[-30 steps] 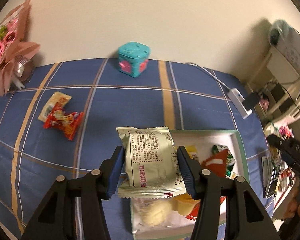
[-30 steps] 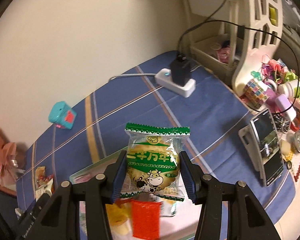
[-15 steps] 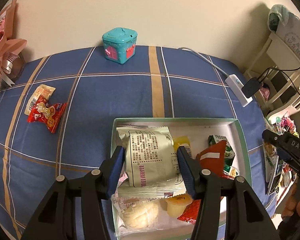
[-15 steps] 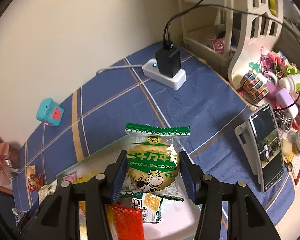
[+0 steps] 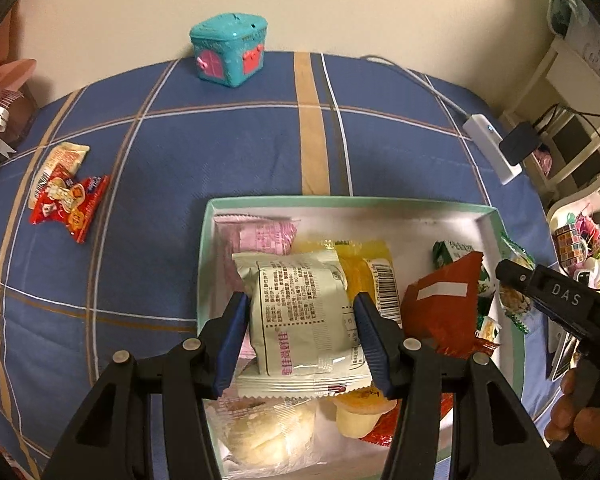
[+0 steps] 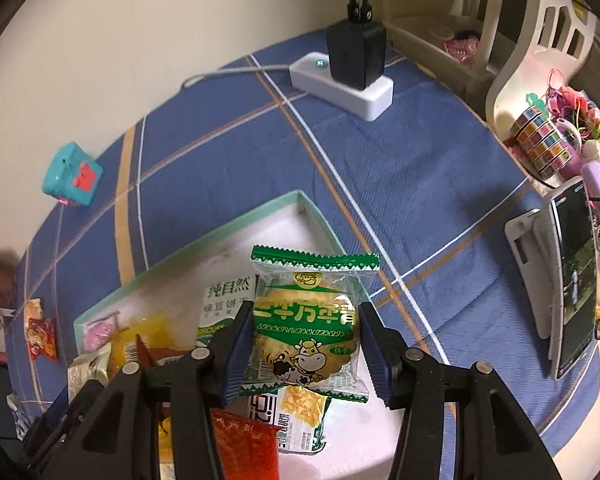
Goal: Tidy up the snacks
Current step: 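Carry the white pack with the left tool while the right tool carries the cookie to the tray, then open the left tool over the tray while the right tool releases the cookie there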
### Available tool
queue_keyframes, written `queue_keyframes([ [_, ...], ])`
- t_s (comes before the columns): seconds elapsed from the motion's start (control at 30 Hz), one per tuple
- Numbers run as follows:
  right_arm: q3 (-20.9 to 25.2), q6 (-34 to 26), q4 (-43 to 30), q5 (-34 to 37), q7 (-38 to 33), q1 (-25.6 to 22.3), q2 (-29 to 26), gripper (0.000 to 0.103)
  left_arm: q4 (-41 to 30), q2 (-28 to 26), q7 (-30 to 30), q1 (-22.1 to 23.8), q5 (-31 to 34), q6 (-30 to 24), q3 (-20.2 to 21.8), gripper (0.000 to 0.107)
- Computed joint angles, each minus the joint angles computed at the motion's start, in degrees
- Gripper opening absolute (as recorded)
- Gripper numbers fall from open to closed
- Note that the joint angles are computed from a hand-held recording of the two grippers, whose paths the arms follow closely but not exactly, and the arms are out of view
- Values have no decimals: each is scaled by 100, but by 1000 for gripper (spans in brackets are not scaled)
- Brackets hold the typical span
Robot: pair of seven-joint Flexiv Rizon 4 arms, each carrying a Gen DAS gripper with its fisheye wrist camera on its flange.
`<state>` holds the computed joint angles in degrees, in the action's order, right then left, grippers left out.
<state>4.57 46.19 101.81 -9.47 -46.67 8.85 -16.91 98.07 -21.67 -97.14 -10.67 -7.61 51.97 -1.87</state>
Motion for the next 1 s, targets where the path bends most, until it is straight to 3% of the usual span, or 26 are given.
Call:
queue_keyframes([
  [0.37,13,-214,-85,69,-54,26,-148,54,-23,-65,-22,-20,35,-90,2,56],
  [0.53,37,-370,-152,158,-90,18,-180,65,-66,-83,-55,-6,19,-170,7,57],
  [0.63,32,-414,-165,129,-95,38,-179,69,-153,-99,-166,-49,155,-300,66,64],
  [0.83,-12,-494,-219,-92,-21,117,-183,84,-176,-58,-174,4,107,-391,41,69],
  [0.9,-47,-506,-200,-263,46,161,-151,93,-186,-25,-178,4,133,-372,49,69],
  [1.0,-45,-452,-203,-361,60,175,-111,101,-187,29,-187,5,178,-290,64,88],
])
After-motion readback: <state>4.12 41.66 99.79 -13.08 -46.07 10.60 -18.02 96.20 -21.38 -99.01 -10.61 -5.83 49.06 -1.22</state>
